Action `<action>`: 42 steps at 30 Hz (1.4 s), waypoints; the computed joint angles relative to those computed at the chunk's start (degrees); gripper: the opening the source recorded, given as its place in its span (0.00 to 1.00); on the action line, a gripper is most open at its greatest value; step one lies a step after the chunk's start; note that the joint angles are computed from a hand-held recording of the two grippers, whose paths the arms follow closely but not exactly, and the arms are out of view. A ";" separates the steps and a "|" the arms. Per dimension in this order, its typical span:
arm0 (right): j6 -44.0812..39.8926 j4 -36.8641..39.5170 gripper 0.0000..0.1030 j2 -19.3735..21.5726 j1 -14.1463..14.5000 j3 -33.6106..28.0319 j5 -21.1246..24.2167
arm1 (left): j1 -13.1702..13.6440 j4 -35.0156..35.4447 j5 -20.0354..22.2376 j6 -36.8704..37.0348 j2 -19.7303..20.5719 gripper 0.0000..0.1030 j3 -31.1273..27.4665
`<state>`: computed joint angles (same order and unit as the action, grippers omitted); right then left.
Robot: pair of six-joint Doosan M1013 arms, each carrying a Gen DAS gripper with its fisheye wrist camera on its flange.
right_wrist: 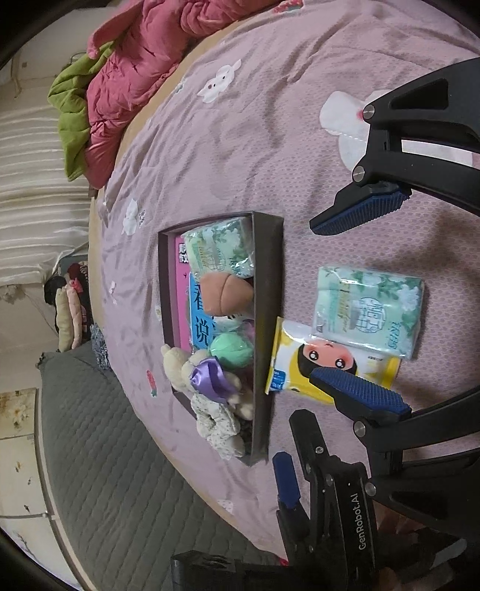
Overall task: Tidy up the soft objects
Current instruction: 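Move both open grippers back to the two packs beside the tray, then grasp the yellow cartoon wet-wipe pack with the left gripper while the right grasps the green floral tissue pack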
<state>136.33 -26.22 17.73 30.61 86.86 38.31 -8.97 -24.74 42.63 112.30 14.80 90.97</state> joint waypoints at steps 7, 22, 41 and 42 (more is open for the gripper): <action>-3.68 2.54 0.73 0.12 0.28 0.06 0.28 | -0.10 -0.44 1.75 -0.42 0.25 0.73 -0.01; -9.61 8.31 0.73 2.41 -0.37 -1.23 4.80 | 0.23 -4.76 5.55 -0.44 3.56 0.73 -1.75; -7.51 4.37 0.50 3.30 -0.83 -1.91 7.58 | 0.10 -7.50 6.38 0.87 4.55 0.73 -2.49; -7.02 3.65 0.50 3.22 -0.83 -1.86 7.66 | 0.09 -7.60 6.46 0.97 4.59 0.73 -2.53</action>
<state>129.31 -22.57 20.95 29.78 84.99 45.97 -8.88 -32.34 49.09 113.27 19.39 88.45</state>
